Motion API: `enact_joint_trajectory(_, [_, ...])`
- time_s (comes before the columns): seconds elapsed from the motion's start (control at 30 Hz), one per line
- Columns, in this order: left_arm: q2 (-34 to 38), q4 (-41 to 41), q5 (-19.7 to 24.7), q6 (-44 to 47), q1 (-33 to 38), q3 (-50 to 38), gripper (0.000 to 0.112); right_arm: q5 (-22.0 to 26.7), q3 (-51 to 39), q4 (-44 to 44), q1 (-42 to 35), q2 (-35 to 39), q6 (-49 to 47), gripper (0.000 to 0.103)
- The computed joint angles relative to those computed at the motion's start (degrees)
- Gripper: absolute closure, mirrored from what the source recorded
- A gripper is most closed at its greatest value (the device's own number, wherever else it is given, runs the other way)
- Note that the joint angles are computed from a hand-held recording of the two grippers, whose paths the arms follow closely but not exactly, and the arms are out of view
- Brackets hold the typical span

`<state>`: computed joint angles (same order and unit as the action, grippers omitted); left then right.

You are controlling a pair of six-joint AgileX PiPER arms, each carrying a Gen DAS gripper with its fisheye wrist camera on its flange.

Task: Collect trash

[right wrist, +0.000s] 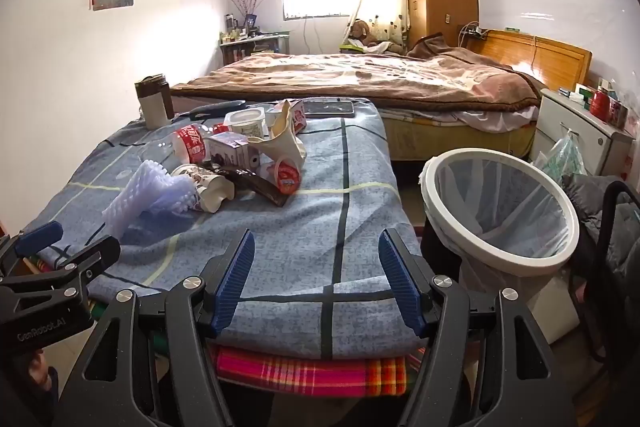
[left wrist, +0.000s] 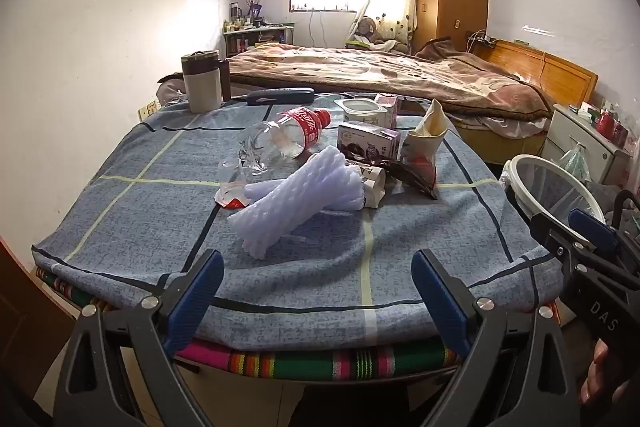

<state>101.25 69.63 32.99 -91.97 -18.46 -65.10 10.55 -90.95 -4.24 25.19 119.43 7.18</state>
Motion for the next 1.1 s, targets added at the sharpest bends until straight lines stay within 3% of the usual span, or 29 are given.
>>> enact_joint_trajectory(0.47, [-0.3,0.1,-1.3,-0.6,0.7,0.3,0.016,-1.0,0.1,-3.4,0.5,0.1,3.7,0.037])
enact_joint_trajectory(0.7, [-0.4,0.7,-1.0,-2.0,0.6,1.0,0.016,-1.1,0.2,1.2,-0.2,0.2,-0.8,0.037])
enact_joint_trajectory(1.1, [-0.7,1.5,-1.1,-2.9,0.7,1.6,0.016,-0.8,0.2,-4.6,0.4,-0.2,5.0,0.037])
